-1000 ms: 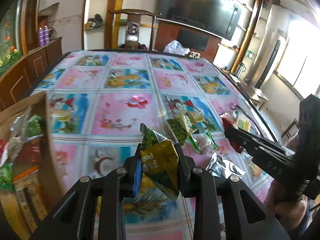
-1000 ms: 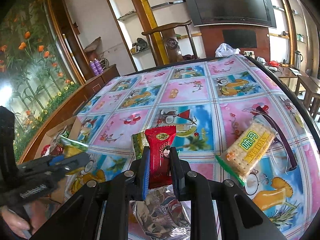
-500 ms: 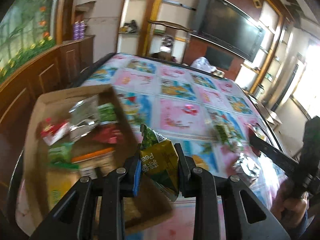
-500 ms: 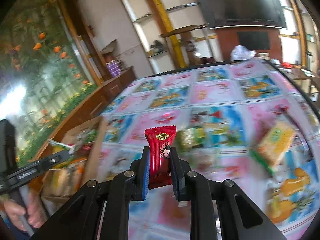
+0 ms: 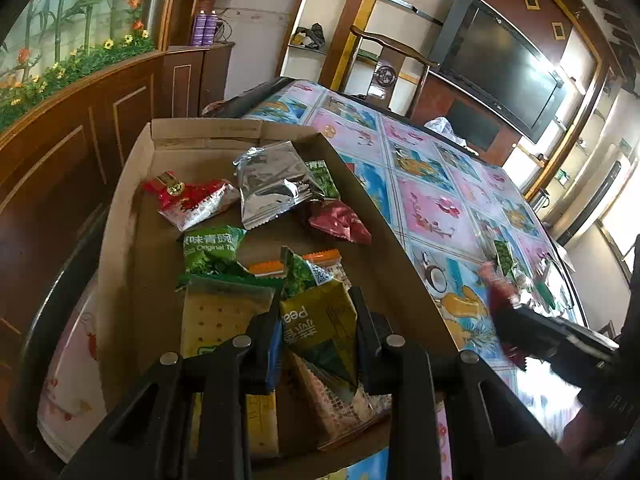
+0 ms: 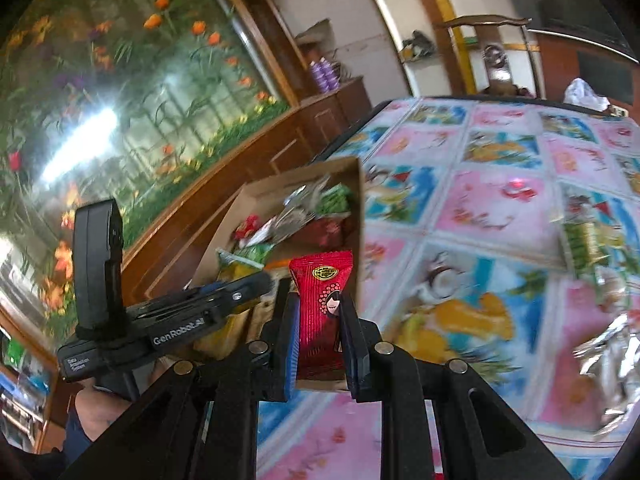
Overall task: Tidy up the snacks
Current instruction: 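Carry both held snacks over the cardboard box with both grippers, then lower both snacks into the box and open both grippers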
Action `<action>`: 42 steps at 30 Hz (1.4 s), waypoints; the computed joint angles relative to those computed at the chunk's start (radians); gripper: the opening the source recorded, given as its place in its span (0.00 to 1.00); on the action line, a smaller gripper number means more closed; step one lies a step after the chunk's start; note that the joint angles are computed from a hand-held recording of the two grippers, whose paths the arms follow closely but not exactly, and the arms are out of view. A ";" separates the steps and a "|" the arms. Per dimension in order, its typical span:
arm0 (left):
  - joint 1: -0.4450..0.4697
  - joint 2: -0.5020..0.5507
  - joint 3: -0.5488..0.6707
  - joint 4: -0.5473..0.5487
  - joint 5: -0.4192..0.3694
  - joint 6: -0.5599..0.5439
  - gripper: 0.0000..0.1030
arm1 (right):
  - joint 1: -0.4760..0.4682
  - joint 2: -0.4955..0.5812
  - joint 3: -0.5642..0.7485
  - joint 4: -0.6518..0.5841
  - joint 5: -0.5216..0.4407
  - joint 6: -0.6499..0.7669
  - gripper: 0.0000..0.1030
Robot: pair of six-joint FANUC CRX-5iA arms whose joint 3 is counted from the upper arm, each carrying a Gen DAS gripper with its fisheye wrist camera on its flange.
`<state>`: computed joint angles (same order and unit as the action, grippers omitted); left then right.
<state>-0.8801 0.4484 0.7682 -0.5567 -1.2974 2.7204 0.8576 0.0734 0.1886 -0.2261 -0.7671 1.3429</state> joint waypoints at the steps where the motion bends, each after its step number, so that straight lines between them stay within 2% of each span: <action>1: 0.000 -0.004 -0.009 0.000 0.008 0.001 0.27 | 0.004 0.003 0.000 0.005 -0.001 -0.001 0.20; 11: 0.008 -0.031 -0.076 0.007 0.075 0.009 0.27 | 0.018 0.075 0.055 -0.008 -0.053 -0.007 0.20; 19: 0.008 -0.061 -0.132 -0.004 0.134 0.033 0.27 | 0.025 0.092 0.050 -0.008 -0.057 -0.024 0.20; 26: 0.011 -0.069 -0.148 -0.006 0.156 0.050 0.27 | 0.057 0.069 -0.017 0.078 0.022 -0.060 0.21; 35: 0.011 -0.071 -0.150 -0.005 0.163 0.050 0.28 | 0.032 0.058 -0.021 0.000 0.035 -0.009 0.21; 39: 0.011 -0.072 -0.151 -0.005 0.162 0.047 0.31 | 0.032 0.055 -0.025 0.002 0.039 -0.008 0.22; 42: 0.005 -0.064 -0.134 -0.013 0.150 0.033 0.41 | 0.036 0.041 -0.045 0.025 0.056 -0.027 0.28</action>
<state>-0.8755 0.3847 0.6346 -0.5701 -1.1479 2.7539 0.8941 0.1148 0.1440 -0.2008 -0.7109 1.3156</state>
